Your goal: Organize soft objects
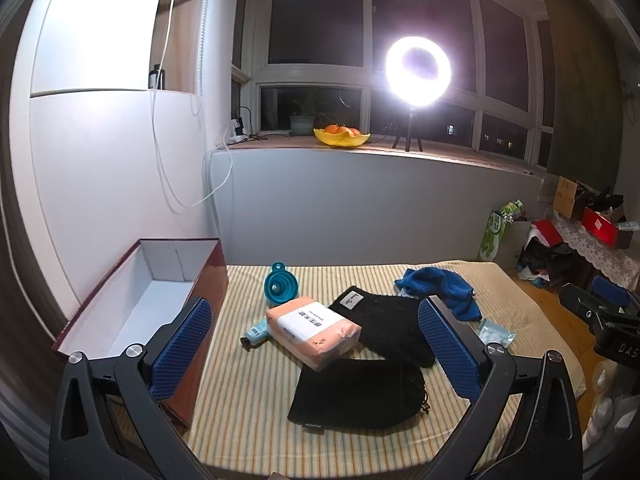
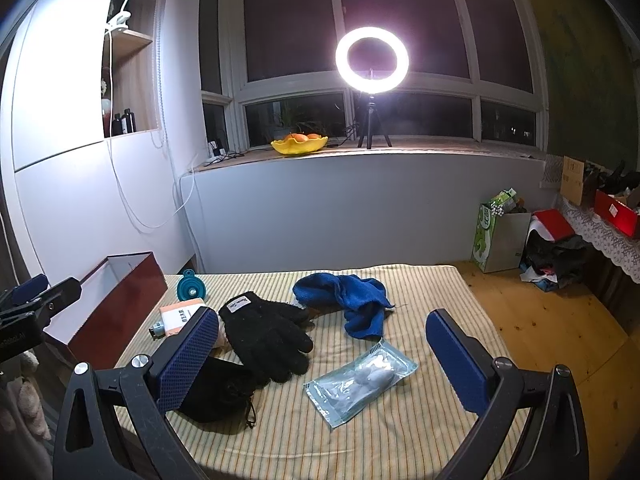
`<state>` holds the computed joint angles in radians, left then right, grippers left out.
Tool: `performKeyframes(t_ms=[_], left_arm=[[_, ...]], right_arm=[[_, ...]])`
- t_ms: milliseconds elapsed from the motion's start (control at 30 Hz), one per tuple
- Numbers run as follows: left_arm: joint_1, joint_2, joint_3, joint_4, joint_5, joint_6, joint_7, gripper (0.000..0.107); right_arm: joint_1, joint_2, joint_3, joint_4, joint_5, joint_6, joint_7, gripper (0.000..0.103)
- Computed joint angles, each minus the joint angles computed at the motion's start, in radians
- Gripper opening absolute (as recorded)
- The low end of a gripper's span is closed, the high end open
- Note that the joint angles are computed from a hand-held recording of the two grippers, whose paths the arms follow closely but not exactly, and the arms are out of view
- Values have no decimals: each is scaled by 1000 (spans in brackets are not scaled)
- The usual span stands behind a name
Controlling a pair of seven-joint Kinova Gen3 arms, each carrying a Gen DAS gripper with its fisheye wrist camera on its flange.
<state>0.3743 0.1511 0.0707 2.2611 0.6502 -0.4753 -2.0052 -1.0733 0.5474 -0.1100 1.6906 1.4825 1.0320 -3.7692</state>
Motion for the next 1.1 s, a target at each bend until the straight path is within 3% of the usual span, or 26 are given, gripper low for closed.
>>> performKeyframes(t_ms=[1100], left_arm=[[4,0,3,3,6,-3,-3,103]], right_arm=[[2,10,3,0,5,-20,-21,102]])
